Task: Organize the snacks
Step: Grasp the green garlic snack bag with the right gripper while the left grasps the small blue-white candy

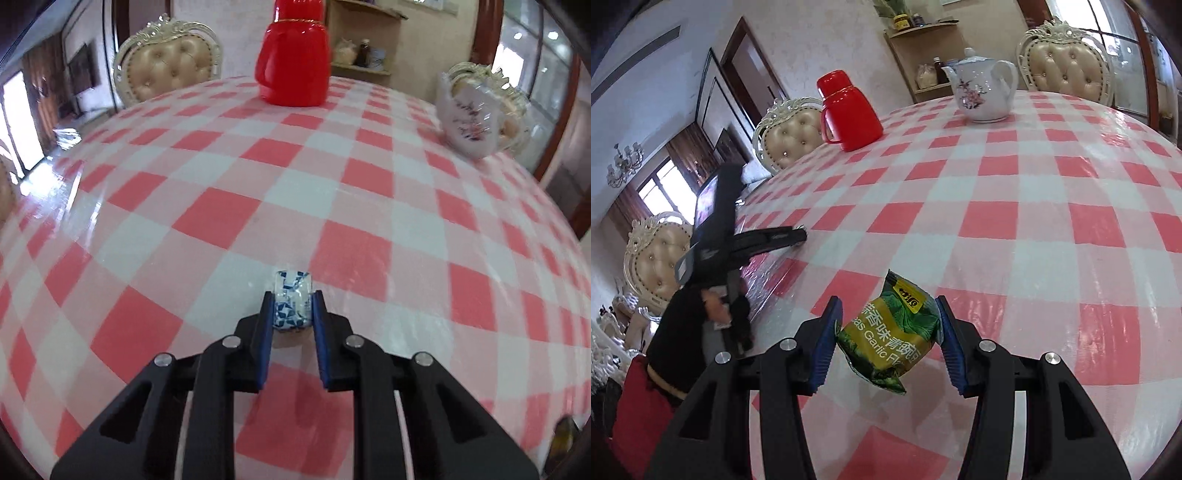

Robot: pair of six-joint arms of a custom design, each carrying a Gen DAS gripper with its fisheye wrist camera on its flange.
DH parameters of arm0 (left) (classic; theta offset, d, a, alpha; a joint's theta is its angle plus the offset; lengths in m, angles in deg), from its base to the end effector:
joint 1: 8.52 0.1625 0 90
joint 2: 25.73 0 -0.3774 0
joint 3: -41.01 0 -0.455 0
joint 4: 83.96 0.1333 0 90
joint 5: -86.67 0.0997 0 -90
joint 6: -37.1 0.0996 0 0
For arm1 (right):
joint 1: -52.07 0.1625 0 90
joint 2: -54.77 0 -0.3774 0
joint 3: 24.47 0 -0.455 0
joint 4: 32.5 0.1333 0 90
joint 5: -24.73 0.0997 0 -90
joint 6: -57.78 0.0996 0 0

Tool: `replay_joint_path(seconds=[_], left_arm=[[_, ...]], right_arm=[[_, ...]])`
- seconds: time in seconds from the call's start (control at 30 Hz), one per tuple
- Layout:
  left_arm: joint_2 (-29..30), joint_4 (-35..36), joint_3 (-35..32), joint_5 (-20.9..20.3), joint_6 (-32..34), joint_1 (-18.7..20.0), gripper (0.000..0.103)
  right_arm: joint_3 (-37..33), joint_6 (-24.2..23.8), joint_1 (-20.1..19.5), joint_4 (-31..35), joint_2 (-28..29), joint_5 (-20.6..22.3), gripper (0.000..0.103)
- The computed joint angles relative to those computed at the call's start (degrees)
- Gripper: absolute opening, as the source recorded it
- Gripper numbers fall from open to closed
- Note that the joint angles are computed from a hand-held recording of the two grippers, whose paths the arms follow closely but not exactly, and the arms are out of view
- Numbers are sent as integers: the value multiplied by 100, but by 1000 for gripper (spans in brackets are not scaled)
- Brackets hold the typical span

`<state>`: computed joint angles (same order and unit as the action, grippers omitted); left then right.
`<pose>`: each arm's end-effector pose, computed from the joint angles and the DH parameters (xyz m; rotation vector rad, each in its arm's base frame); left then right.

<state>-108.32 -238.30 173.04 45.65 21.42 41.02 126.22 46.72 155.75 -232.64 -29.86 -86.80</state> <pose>-0.1384 -0.4835 0.1535 0.3733 2.3617 -0.7870 0.1782 -0.3230 0.1252 0.3608 -2.5775 1.0615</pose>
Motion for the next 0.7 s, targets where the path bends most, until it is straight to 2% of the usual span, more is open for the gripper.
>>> replay_joint_path(seconds=[0.2,0.4,0.57,0.7], left_arm=[[-531,-440,509,33,89,-310,20],[-1561,-125,1308,334,-610,-877,20],[-2508,710,1879,575,-1323,-1436,20],[-3570,1895,2308,604,-2156,-1913,20]], right_arm=[[132,103,-257,-348,-206,50,51],[216,239,-529,-503,-410,156,51],[198,191,-493,-733,-325,-39,50],[143,107,-349,-975,-147,-306,50]])
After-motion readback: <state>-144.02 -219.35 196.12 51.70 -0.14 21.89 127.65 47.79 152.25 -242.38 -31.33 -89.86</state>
